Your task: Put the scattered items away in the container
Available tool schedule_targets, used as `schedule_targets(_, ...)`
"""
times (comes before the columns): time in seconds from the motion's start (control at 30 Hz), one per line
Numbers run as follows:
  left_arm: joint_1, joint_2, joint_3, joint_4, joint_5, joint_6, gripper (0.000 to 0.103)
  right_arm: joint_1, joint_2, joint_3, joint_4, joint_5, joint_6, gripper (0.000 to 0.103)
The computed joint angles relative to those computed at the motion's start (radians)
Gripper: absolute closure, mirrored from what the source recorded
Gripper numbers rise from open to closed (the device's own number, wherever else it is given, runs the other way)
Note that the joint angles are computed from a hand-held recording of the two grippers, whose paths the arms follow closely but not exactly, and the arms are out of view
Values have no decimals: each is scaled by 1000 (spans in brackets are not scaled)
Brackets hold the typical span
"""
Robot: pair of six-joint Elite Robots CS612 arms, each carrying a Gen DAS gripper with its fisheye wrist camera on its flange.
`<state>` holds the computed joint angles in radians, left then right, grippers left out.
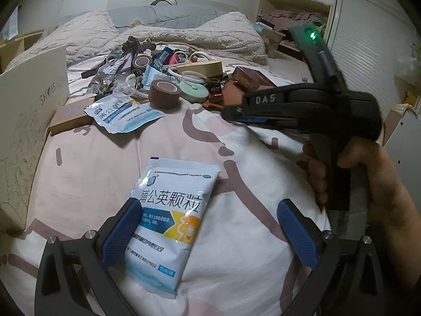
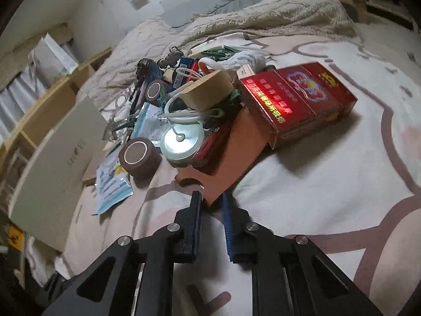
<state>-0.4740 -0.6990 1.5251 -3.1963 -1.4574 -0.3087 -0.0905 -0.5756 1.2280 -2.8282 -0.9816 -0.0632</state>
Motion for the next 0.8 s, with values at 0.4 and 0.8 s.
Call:
schedule_targets(0.4, -3, 4, 8, -35, 11, 13, 0, -5, -41, 95, -97, -18, -47, 92)
schedule_targets(0.8, -2, -11, 37, -84, 33, 28, 0, -24, -97, 189, -79, 8, -115, 93)
